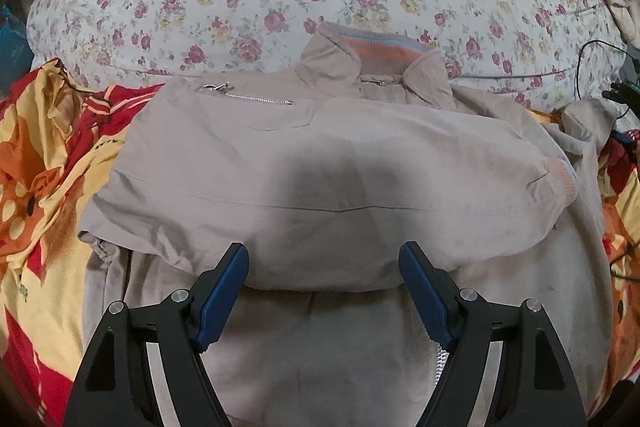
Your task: Fold large clothes
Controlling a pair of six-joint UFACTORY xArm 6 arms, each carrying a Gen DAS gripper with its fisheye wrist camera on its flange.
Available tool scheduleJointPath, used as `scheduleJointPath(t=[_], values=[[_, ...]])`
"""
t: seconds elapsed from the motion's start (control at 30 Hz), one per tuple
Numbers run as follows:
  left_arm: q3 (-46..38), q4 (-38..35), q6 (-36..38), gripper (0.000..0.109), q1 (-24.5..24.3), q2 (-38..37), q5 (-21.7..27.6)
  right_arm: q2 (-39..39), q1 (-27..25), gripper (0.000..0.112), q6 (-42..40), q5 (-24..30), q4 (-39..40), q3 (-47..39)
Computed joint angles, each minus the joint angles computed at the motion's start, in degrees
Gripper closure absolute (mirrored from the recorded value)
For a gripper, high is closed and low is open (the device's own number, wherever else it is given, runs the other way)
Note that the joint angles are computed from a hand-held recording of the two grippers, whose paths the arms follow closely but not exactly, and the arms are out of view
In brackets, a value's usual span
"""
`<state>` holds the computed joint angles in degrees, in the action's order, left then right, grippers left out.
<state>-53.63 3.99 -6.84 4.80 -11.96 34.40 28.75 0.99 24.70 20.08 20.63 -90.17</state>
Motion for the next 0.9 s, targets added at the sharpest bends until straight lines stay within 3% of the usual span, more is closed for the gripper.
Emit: scheduleJointPath(t=[0.03, 0.07, 0.13, 0.23, 0.33, 0.53, 0.73, 0.83, 0.9], values=[[0.1, 0.4, -0.2, 0.031, 0.1, -0.1, 0.0, 1.4, -0.3, 0.045, -0.4, 0.3, 0.6, -1.6], [0.1, 0.4, -0.2, 0.031, 0.4, -0.2, 0.0, 1.7, -0.5, 0.076, 1.2, -0.2, -1.2, -1.8], [0.1, -0.2, -0.4, 0.031, 1.1, -0.4, 0.0, 1.1, -0.7, 0.11, 2.0, -1.3, -3.2, -1.3], [0.4, -1.2, -0.8, 0.031, 2.3, -1.4, -0.5, -3.5, -0.1, 0.11, -2.2, -4.4, -2.1, 3.0], [1.1, -1.8, -0.8, 0.031, 3.7, -3.4, -1.0, -9.3, 1.5, 0.111, -5.2, -5.6, -6.9, 7.0], [3.5, -2.4, -1.0, 0.031, 6.8, -8.8, -1.6, -19.0, 11.9, 0.111, -26.7, -2.9, 3.1, 9.6], [5.8, -4.4, -1.1, 0.031, 10.0, -12.9, -0.9, -15.1, 24.7, 0.111, -34.8, 6.9, 7.6, 3.6], [6.2, -5.7, -0.9, 0.031, 11.0, -13.5, 0.2, -9.6, 31.0, 0.11, -32.6, 6.7, 3.6, 1.7], [5.8, -7.3, 0.2, 0.031, 11.4, -13.1, 1.3, -4.7, 32.8, 0.098, -33.5, 10.9, 5.8, -2.1]])
